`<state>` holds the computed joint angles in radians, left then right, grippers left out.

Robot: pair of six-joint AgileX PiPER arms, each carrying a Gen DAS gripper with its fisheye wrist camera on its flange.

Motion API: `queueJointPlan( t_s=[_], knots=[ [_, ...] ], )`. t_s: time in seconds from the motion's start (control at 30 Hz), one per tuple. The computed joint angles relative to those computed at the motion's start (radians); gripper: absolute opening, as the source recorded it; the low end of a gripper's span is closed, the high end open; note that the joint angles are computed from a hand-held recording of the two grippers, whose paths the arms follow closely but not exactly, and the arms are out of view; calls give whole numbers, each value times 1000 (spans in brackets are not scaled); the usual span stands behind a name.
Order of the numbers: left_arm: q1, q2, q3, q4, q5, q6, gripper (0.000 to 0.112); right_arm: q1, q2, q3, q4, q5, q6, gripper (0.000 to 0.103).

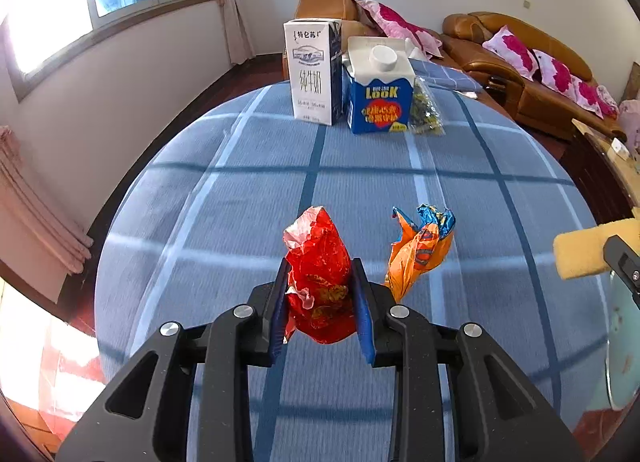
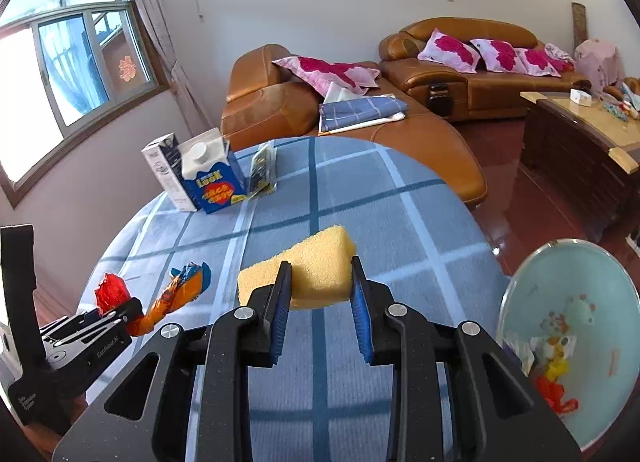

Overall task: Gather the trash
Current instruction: 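Carry the red and orange wrappers and yellow sponge over the teal bucket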

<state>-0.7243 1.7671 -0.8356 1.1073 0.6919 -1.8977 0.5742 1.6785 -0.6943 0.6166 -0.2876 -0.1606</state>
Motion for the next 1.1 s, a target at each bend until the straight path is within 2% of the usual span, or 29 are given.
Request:
queueJointPlan(
  t_s=[0.13, 0.53, 1.1],
  knots=[
    [-63, -15, 17, -13, 39, -33, 29, 35, -50, 64, 48, -33, -27, 29],
    [-232, -44, 37, -63, 143, -89, 29, 73, -155, 201, 51, -85, 3, 29],
    [-410, 4, -72, -119, 253, -62, 29, 13, -360, 420, 36, -124, 42, 29]
  ],
)
